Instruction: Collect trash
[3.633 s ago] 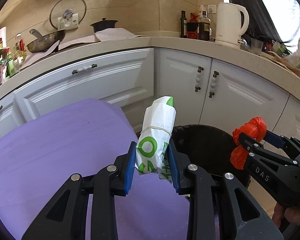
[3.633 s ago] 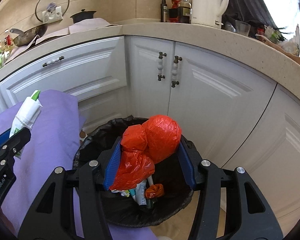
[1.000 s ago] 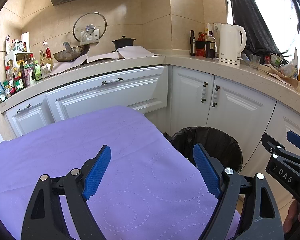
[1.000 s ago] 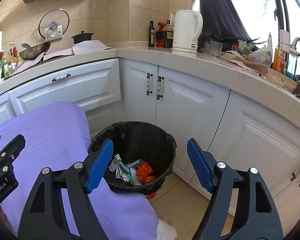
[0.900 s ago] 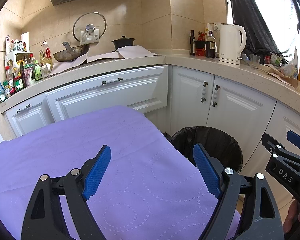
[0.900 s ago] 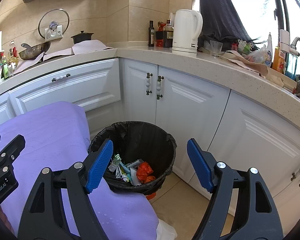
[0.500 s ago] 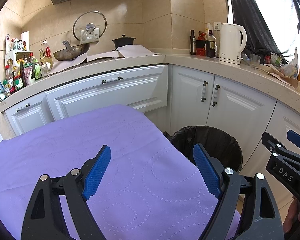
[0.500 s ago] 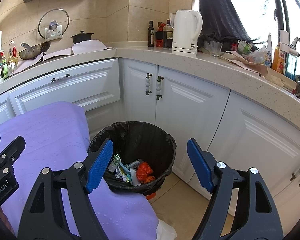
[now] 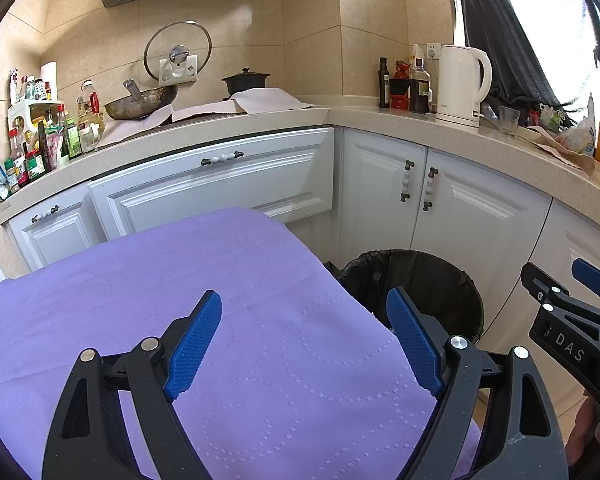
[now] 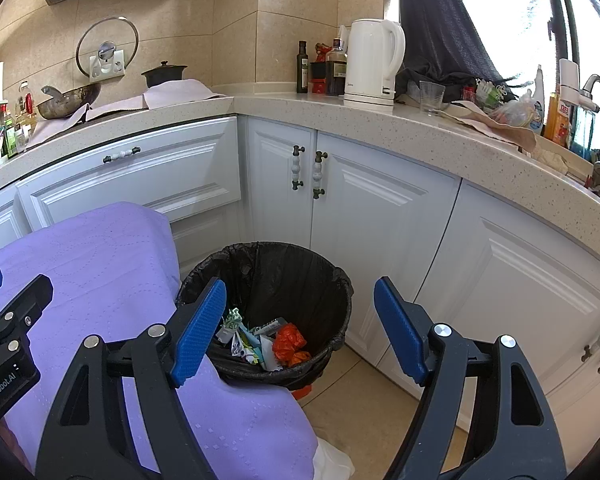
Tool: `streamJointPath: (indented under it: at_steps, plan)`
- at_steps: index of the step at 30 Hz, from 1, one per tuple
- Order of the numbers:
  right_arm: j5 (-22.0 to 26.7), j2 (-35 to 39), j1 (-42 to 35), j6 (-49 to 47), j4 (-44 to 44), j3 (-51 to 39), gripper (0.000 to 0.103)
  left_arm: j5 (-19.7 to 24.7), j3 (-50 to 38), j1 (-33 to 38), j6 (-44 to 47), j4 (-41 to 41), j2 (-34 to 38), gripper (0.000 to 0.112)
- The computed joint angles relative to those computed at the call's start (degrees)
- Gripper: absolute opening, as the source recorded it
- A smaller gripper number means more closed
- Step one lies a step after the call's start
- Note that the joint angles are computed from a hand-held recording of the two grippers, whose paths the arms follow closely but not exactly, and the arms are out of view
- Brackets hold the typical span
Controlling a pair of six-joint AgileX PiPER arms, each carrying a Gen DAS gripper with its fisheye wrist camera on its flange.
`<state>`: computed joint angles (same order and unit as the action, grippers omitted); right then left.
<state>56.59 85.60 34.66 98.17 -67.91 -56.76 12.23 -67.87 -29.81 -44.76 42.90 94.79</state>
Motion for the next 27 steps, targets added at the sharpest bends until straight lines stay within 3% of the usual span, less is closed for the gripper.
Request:
streamJointPath:
  at_steps: [27]
  plan:
    - [-0.4, 0.4, -0.1, 0.5, 0.0, 0.3, 0.075, 0.1, -0.1, -0.1, 0.2, -0.3, 0.1, 0.082]
